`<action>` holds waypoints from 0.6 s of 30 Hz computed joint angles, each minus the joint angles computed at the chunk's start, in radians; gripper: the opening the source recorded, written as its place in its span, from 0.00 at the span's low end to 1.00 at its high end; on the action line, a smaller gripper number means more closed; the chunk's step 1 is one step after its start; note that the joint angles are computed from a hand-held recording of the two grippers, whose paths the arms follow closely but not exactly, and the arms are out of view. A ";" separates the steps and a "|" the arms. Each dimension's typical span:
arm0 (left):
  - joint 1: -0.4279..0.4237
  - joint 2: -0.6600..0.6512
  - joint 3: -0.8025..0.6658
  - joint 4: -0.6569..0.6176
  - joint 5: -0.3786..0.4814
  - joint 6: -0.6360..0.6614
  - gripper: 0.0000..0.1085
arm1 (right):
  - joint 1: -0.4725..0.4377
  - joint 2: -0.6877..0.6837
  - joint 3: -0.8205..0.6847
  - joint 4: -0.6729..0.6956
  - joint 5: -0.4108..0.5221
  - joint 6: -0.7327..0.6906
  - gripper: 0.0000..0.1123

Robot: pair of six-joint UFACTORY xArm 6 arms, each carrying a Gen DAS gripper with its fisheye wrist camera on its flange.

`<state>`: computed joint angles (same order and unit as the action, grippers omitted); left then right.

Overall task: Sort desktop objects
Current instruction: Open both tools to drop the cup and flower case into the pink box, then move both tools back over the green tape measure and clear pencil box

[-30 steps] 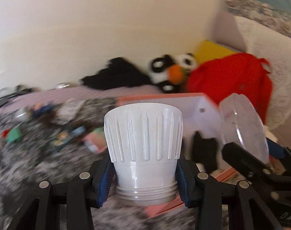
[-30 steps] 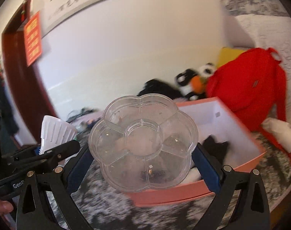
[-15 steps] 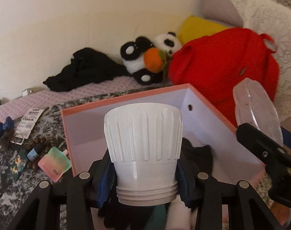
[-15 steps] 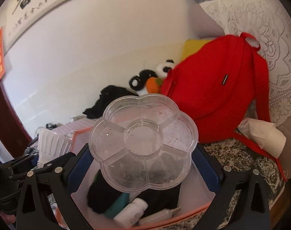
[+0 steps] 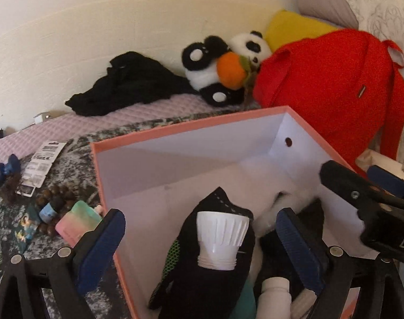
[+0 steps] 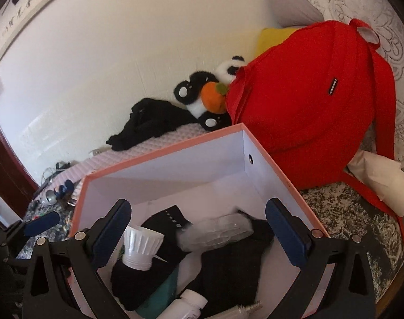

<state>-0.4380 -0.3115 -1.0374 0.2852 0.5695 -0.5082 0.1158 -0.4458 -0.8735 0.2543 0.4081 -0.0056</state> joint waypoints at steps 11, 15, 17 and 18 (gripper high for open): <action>-0.029 -0.177 0.045 0.005 0.037 -0.055 0.90 | 0.031 -0.203 0.032 -0.108 0.052 0.121 0.91; -0.089 -0.275 0.112 0.037 0.044 -0.118 0.91 | 0.033 -0.301 0.050 -0.125 0.086 0.154 0.91; -0.123 -0.322 0.149 0.062 0.056 -0.153 0.91 | 0.033 -0.349 0.060 -0.142 0.109 0.173 0.91; -0.139 -0.344 0.166 0.072 0.064 -0.168 0.91 | 0.035 -0.368 0.064 -0.147 0.118 0.179 0.91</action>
<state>-0.5773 -0.6558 -0.8712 0.3570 0.6336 -0.6765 0.1507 -0.8135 -0.8097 0.1074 0.5261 0.1736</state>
